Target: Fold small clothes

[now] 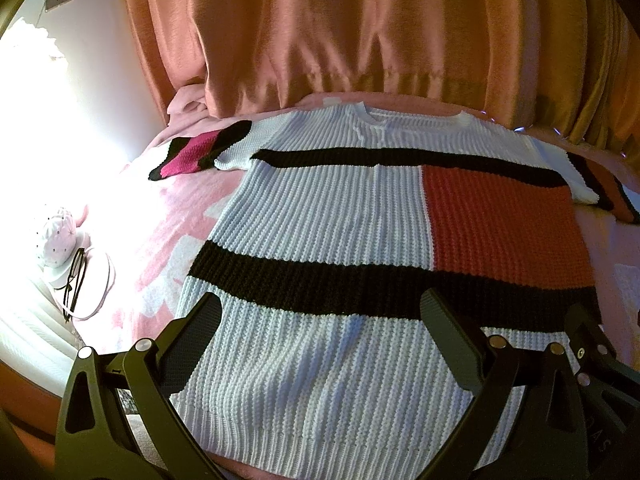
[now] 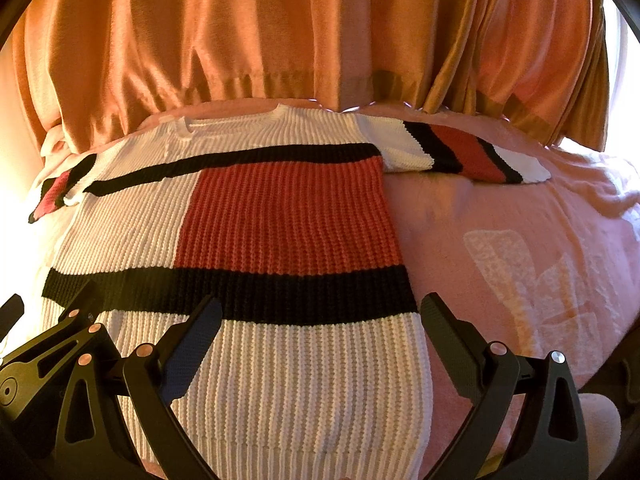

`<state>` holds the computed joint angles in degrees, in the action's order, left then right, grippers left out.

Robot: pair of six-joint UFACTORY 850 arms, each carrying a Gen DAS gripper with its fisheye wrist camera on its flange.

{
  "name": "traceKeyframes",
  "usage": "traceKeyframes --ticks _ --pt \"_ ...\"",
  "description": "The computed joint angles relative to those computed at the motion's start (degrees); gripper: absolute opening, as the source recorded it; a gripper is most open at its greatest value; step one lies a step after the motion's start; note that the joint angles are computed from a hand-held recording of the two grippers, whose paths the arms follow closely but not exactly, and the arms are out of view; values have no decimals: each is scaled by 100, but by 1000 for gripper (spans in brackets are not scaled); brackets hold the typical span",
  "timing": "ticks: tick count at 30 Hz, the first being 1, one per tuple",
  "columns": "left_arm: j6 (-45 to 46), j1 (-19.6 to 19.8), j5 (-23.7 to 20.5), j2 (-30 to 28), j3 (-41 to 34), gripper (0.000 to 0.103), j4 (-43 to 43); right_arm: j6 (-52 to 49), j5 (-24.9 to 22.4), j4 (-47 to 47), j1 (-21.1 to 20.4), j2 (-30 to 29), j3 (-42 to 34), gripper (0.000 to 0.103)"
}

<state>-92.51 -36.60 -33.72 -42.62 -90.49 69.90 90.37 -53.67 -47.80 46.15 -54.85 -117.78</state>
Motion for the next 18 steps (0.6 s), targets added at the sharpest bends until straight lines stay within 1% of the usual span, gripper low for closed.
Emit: traceKeyframes --ticks 5,7,11,13,14,15,17,18 --pt "20 16 -23 -17 18 97 13 -60 79 97 -35 -45 -25 98" --pt "85 11 -32 -68 -48 98 -42 -48 259 176 -81 -8 63 98" --pt "119 64 124 -86 -119 98 -110 -388 693 322 -278 149 348 98" --pt "35 102 215 -107 -189 98 -72 -242 1246 355 -567 511 955 98" --pt "-32 136 259 -115 -216 98 -39 -180 1413 375 -696 629 1151 98" --pt "-59 150 293 -147 -280 98 -42 -5 1619 323 -921 821 1473 98" --pt "-35 212 425 -229 -437 98 -163 386 1792 28 -1259 1065 1910 98" --pt "53 265 538 -296 -556 98 -336 519 1811 -103 -1494 1165 2105 98"
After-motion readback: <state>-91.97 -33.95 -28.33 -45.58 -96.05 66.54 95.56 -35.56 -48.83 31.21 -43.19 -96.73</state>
